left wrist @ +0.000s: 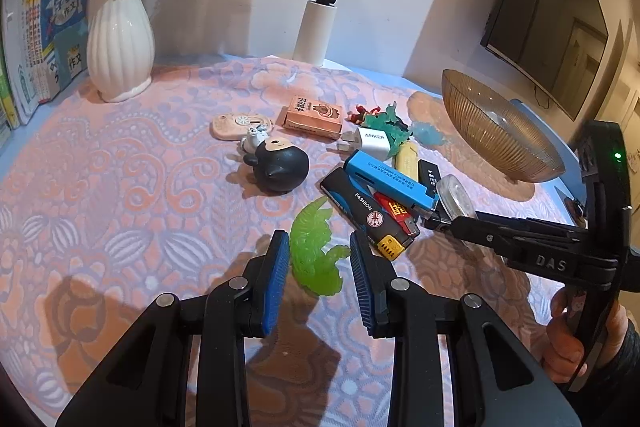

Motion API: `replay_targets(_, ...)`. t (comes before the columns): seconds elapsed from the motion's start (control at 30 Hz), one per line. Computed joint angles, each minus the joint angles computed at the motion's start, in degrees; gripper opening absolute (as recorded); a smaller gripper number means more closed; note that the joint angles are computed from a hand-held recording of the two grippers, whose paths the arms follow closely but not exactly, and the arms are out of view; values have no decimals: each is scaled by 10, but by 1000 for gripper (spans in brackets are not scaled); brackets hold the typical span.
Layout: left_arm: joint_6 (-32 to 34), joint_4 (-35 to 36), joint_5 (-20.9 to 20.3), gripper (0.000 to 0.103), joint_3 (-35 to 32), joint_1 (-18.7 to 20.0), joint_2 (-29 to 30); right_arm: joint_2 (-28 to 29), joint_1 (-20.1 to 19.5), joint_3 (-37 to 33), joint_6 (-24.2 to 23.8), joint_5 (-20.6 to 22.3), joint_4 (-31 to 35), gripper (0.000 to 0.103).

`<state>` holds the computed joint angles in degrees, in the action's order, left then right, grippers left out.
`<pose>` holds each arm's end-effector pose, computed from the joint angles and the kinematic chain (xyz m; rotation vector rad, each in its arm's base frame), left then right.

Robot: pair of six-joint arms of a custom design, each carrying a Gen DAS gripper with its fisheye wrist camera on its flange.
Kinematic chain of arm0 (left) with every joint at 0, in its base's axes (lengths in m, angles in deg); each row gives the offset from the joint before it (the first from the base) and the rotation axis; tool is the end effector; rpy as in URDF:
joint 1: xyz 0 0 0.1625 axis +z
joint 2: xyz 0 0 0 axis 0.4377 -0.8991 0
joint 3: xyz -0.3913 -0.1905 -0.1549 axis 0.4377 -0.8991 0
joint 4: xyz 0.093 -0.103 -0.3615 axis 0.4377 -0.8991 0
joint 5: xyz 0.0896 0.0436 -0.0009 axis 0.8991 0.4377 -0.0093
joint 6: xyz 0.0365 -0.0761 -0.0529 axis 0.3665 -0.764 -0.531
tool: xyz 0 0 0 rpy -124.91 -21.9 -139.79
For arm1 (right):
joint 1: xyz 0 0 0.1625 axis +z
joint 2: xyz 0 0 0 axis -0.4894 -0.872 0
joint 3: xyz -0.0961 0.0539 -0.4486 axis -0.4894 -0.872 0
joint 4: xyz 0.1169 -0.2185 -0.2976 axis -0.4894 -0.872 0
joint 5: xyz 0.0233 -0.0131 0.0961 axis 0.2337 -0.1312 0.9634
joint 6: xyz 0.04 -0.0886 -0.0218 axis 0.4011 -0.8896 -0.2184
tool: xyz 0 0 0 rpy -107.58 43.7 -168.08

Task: Organize rigid objects
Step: 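Grasp the white gear-shaped tape dispenser with the right tool, then carry frog and tape dispenser over the amber bowl and open both tools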

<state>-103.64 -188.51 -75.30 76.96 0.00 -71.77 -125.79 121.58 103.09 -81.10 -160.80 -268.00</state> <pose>-0.1942 -0.3236 0.1095 0.5108 2.4823 -0.9116 0.1198 -0.3541 0.1409 0.5443 -2.5811 0.7628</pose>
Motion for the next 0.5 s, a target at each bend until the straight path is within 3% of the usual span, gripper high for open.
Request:
replay_targets(0.07, -2, 7, 3, 28, -1, -1, 1, -7, 2, 7, -25, -1, 4, 36)
replay_targets(0.27, 6, 2, 4, 28, 1, -1, 4, 27, 33, 26, -140, -114, -65, 36)
replay_targets(0.33, 8, 1, 0, 28, 0, 2, 2, 28, 22, 35, -140, -104, -70, 36)
replay_targets(0.4, 7, 7, 0, 28, -1, 3, 1, 25, 17, 30, -124, -97, -63, 48)
replay_targets(0.5, 6, 15, 1, 28, -2, 2, 1, 22, 18, 11, -98, -99, -41, 51)
